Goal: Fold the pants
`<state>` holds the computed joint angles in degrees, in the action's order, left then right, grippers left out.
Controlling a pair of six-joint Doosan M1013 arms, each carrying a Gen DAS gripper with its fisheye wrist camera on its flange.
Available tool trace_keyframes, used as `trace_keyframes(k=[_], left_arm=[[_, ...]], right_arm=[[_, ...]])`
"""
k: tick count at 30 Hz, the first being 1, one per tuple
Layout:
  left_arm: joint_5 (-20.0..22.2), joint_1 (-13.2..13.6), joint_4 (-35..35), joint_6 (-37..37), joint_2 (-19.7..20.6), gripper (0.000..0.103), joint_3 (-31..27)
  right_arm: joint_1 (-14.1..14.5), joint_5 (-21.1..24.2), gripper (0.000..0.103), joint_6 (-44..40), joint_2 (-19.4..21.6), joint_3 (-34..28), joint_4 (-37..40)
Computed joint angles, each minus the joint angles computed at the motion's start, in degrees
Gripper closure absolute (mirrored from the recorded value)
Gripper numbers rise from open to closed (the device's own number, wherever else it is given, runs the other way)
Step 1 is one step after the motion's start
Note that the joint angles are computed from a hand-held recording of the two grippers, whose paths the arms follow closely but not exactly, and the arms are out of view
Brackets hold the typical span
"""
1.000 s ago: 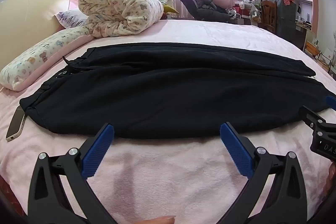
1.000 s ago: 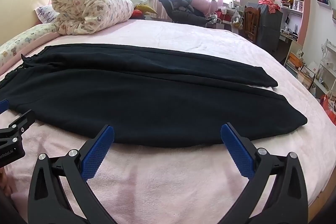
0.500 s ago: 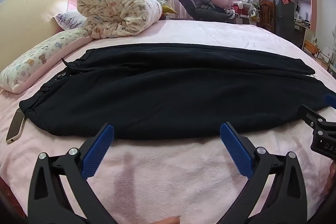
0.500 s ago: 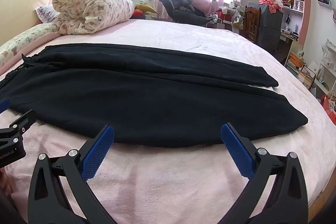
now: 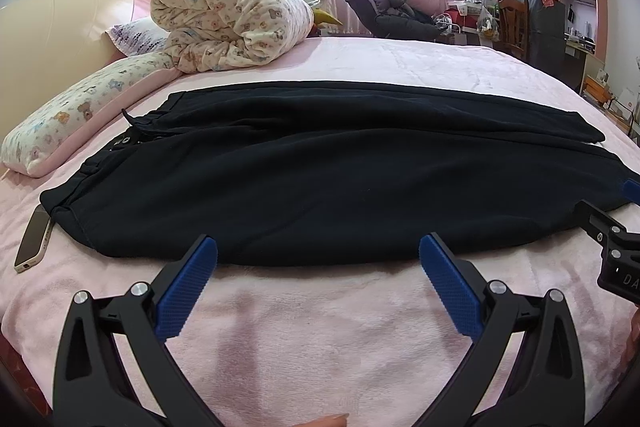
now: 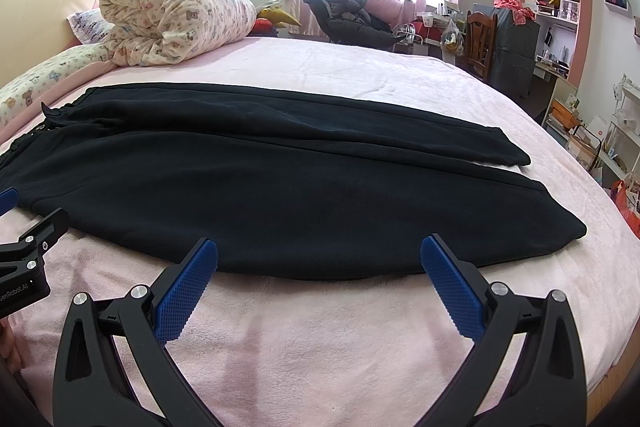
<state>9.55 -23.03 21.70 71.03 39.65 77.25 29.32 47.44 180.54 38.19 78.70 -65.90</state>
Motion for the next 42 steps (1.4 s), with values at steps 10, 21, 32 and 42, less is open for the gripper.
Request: trace_keyframes(k=[10, 21, 32, 42], left_arm=[[0.01, 0.02, -0.13, 0.07, -0.02, 0.002, -0.01], [0.11, 0.02, -0.77, 0.69, 0.05, 0.002, -0.12], [0.08, 0.04, -0.70, 0.62, 0.07, 0.002, -0.12], [0.14, 0.05, -1.13, 1.01, 0.09, 0.002, -0.20]], right_arm=[[0.02, -0.02, 0.001, 0.10, -0.04, 0.07, -0.06], [-0.01, -0.01, 0.001, -0.01, -0.06, 0.05, 0.00], [-0.03, -0.10, 0.001, 0.08, -0.17, 0.23, -0.04], [-0.04, -0.12, 0.001, 0.12, -0.19, 0.31, -0.08]])
